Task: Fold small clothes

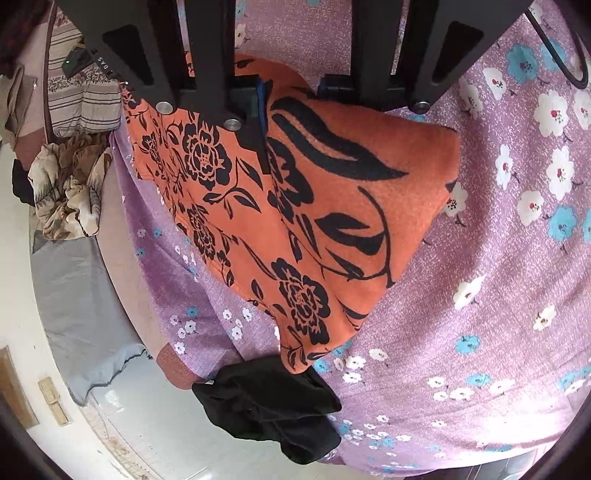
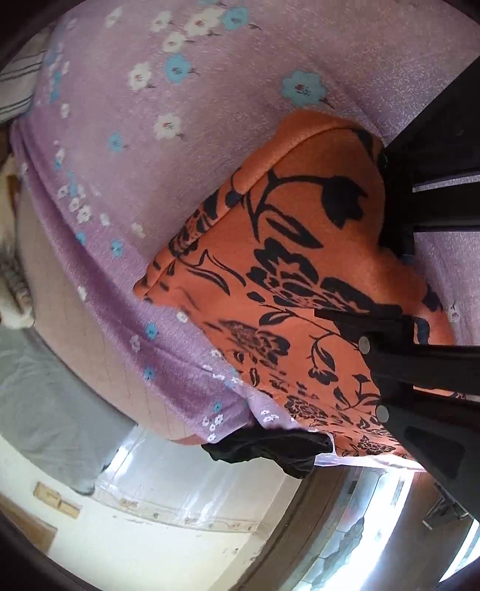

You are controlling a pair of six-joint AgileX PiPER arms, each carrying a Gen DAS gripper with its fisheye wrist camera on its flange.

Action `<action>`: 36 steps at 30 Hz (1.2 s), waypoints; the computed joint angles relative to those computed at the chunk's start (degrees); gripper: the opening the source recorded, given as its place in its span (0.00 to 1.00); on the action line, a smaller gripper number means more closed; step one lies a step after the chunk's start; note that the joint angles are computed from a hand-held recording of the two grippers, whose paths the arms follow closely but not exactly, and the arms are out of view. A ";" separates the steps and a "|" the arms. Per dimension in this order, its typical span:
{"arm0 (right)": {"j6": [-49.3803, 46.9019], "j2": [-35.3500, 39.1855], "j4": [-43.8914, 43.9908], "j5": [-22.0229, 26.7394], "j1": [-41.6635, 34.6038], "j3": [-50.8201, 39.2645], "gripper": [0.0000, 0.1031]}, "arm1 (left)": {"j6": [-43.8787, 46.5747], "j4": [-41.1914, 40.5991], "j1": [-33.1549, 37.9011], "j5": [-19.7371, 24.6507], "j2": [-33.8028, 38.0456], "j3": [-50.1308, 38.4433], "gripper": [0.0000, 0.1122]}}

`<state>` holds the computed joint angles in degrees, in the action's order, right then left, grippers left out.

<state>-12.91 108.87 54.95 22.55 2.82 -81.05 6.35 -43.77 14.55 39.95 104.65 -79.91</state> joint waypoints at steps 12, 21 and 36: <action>10.81 -25.78 -16.42 -4.37 4.05 19.78 0.14 | 5.46 -2.19 6.05 8.62 -19.06 14.37 0.16; 14.05 -42.91 -21.05 16.59 -5.21 38.51 0.19 | 8.06 5.46 12.25 15.93 -33.24 31.05 0.28; 21.87 -46.42 -28.98 12.03 -4.17 36.36 0.24 | -7.12 36.33 -2.04 5.55 -37.08 26.89 0.55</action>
